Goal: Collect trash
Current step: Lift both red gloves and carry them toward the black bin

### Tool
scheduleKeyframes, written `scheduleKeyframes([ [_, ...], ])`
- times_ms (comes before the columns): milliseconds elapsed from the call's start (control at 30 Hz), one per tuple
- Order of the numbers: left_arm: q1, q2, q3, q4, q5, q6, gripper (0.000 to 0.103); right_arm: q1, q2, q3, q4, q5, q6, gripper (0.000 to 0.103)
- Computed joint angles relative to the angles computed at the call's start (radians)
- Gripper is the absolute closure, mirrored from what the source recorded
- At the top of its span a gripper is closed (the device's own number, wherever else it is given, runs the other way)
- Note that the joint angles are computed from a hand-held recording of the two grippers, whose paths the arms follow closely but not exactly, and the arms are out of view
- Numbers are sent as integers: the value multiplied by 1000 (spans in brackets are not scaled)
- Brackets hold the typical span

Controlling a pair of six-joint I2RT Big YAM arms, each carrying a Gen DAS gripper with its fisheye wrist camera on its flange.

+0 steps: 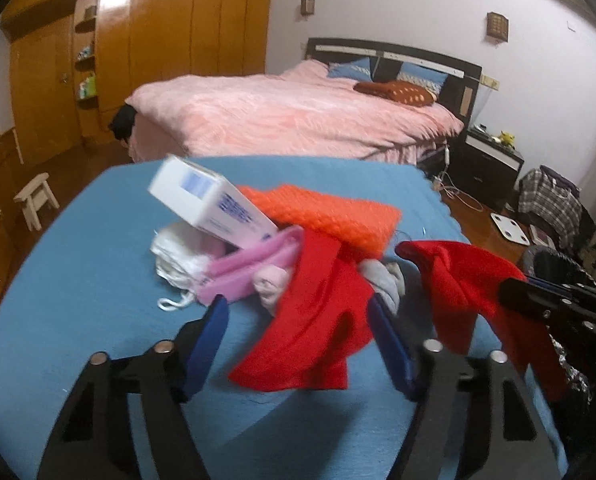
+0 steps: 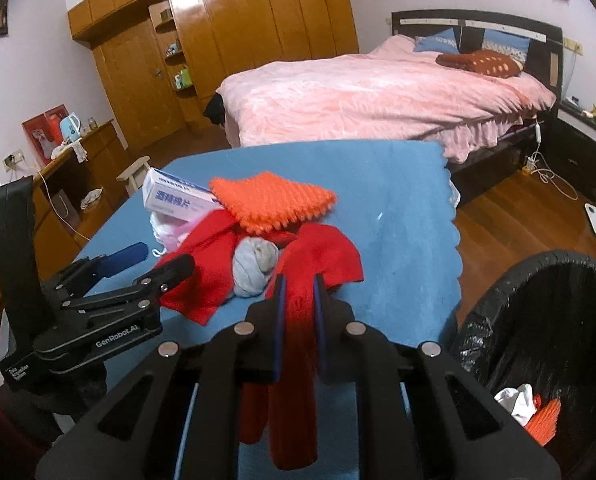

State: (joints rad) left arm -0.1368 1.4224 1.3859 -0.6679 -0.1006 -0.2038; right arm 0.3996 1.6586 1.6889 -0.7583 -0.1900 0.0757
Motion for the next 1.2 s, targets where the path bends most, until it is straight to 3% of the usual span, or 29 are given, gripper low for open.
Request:
scheduleKeyframes([
  [233, -6, 14, 11, -27, 24, -1, 84, -9, 7, 6, -9, -3, 6, 90],
  [333, -1, 5, 6, -23, 38, -4, 93, -8, 5, 4, -9, -3, 6, 90],
  [867, -9, -90, -47, 10, 49, -16, 97, -12, -18, -9, 2, -3, 8, 90],
  [1200, -35, -136, -13, 43, 66, 4, 97, -34, -67, -1, 16, -17, -6, 90],
])
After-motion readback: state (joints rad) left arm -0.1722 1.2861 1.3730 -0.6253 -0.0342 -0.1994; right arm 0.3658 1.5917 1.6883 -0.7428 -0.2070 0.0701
